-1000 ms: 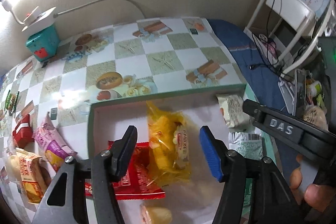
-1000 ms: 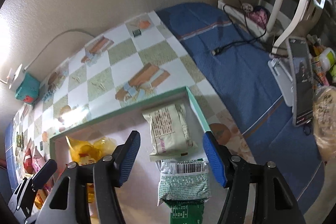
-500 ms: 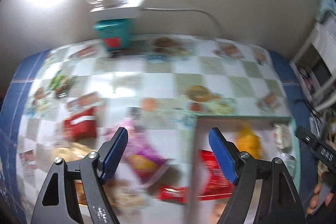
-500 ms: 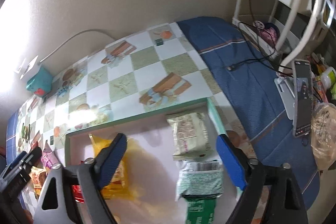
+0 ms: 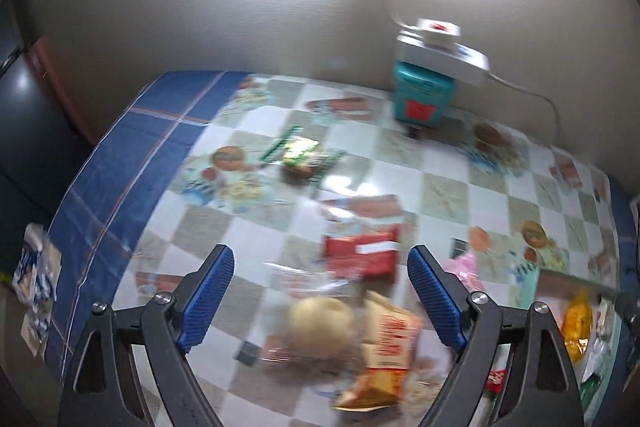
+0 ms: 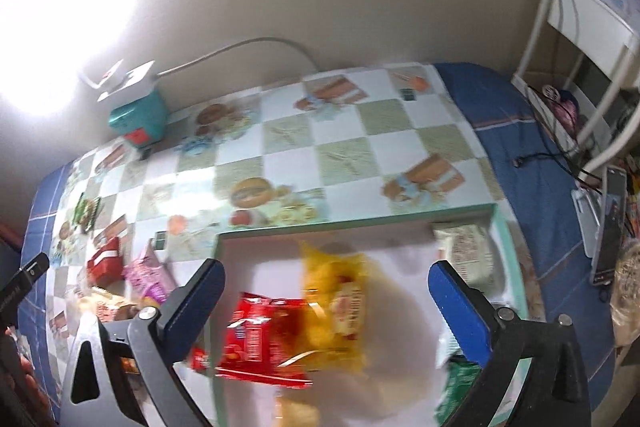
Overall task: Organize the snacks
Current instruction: 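Move both tools back from the box lid toward the snack pile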
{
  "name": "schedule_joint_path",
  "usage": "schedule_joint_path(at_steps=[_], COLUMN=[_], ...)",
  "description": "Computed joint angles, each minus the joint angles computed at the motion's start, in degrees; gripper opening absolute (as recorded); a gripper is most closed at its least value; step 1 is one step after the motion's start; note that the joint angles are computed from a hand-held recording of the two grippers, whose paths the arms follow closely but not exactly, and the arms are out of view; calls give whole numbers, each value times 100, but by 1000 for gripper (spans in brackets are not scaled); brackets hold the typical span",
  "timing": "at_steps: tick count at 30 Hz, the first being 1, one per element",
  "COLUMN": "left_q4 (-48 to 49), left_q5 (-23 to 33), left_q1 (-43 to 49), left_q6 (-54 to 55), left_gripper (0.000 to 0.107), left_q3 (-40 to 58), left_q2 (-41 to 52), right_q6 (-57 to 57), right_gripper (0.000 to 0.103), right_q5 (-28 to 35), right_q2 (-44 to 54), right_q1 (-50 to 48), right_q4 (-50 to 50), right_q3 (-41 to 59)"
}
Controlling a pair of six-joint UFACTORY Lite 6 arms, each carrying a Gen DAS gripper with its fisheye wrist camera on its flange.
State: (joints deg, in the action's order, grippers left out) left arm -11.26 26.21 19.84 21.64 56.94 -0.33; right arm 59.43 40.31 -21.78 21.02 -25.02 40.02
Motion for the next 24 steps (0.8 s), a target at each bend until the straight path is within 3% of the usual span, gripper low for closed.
schedule_joint_path(at_steps=[3,7,16,24], left_q4=[-303,-840,-1502,-1710], left_q5=[35,160,438,649], left_q1=[547,1161,2215,2531], left_q6=[329,875,1582,1784], left_gripper=[89,99,99,99], left_q3=[229,592,1409,1737], left_q2=[187,581,1476,1772], right_q6=[417,862,1362,1307], right_gripper=[103,103,103,103], right_q5=[-39,-121,-351,-365], right_q2=[350,891,2384,3371], right_q1=[428,1003,1987,2559], right_q4=[-168,-363,-504,-265], right_q3=[263,672,1791,2711])
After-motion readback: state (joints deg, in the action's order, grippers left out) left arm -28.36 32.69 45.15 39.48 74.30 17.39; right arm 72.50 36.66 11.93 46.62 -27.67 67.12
